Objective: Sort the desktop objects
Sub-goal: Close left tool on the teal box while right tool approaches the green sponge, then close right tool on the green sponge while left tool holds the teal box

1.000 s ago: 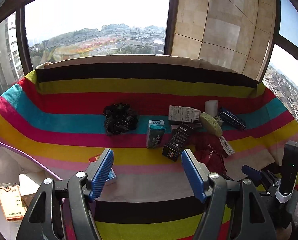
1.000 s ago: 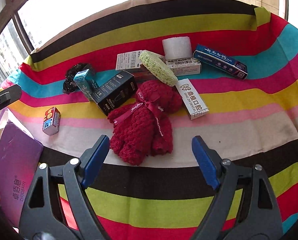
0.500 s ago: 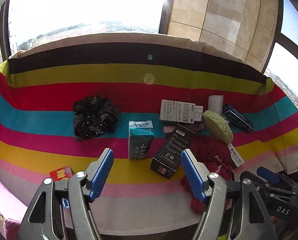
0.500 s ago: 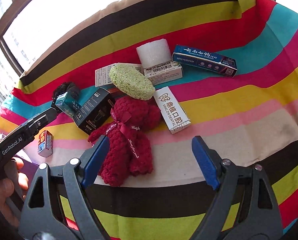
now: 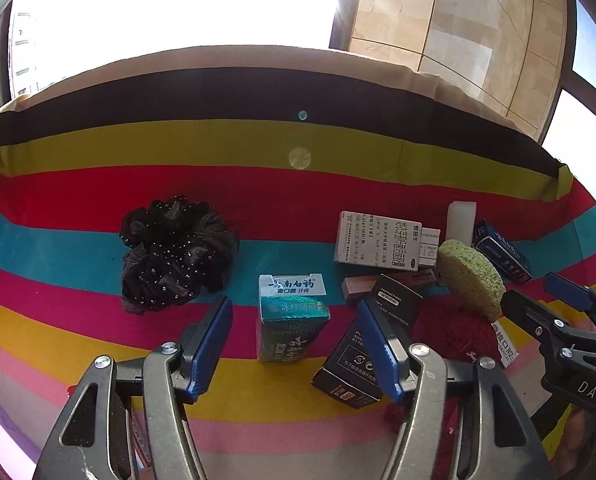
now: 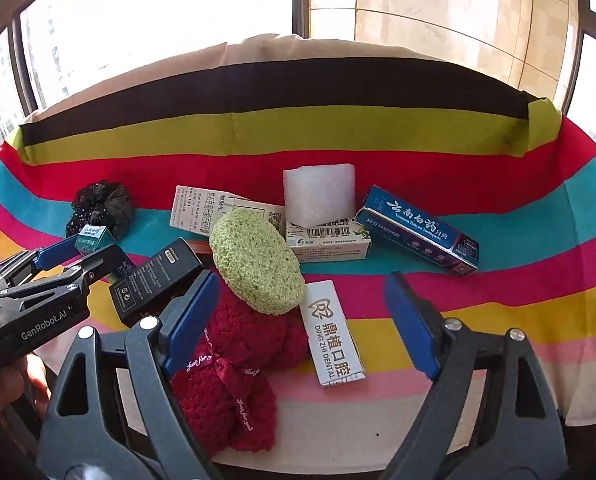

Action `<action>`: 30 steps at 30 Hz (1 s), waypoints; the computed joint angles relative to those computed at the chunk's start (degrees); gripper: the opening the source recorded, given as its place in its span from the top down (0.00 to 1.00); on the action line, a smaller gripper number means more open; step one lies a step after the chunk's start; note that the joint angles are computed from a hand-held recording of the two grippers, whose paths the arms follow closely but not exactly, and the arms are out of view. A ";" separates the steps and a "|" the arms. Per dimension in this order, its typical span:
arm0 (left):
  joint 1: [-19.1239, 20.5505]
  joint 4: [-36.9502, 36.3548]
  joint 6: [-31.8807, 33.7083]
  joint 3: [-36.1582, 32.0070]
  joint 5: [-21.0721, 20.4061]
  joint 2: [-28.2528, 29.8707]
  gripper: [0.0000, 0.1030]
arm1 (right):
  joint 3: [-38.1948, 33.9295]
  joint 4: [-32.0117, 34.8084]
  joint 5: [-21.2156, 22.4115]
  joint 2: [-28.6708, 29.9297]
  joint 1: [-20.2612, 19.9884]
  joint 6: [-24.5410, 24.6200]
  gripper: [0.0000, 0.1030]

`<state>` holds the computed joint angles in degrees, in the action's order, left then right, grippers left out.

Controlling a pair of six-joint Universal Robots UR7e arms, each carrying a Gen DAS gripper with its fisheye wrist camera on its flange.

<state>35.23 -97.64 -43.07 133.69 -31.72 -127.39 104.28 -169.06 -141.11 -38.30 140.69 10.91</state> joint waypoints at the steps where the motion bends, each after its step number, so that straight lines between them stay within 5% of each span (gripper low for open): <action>1: 0.38 -0.81 0.41 0.22 0.20 0.07 0.43 | -0.56 -0.26 -0.18 0.55 -0.09 -1.25 0.17; 8: 1.74 -4.09 3.13 1.22 0.46 0.81 0.58 | -3.01 -1.77 -1.33 3.58 -0.35 -8.15 0.22; 13: 2.32 -5.83 4.72 1.65 0.11 0.88 0.66 | -3.71 -0.56 -1.84 4.48 -0.51 -8.87 0.23; 18: 1.96 -6.35 5.04 2.13 0.17 0.54 0.66 | -3.43 3.04 0.54 3.60 -1.48 -5.75 0.32; 20: 1.30 -5.16 4.15 2.21 0.42 -0.10 0.66 | -2.98 3.68 1.34 3.08 -1.93 -4.31 0.50; 30: -3.43 4.62 -2.78 1.21 1.25 -3.72 0.66 | 1.69 2.40 4.34 -2.27 -3.92 0.18 0.51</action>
